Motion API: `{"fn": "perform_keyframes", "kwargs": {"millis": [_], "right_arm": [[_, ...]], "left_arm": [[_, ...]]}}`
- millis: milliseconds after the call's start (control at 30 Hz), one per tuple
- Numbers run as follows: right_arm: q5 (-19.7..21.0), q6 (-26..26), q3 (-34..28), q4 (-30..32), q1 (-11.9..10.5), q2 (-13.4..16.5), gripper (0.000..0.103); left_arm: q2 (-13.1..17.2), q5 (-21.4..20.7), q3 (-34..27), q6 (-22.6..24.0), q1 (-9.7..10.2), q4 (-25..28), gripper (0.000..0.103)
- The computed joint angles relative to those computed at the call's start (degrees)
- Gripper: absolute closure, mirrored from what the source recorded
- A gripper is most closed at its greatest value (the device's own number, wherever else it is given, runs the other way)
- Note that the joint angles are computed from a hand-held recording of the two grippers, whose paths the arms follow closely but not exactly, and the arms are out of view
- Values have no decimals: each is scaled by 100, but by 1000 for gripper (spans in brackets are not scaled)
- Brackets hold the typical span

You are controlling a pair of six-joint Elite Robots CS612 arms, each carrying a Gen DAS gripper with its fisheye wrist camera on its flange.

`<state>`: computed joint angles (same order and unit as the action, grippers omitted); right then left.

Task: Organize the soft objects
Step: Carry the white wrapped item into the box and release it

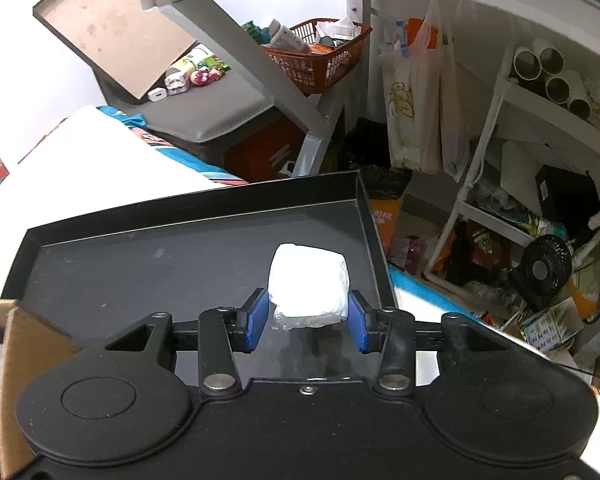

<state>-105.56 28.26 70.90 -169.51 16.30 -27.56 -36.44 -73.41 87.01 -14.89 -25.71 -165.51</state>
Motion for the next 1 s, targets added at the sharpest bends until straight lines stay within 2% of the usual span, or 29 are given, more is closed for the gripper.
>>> {"fn": "perform_keyframes", "kwargs": {"millis": [467, 1000], "right_arm": [[156, 189, 451, -192, 240, -404, 61], [255, 83, 549, -202, 499, -612, 61]], "left_arm": [[-178, -492, 280, 15, 147, -445, 21], [-254, -997, 472, 135, 292, -677, 24]]}}
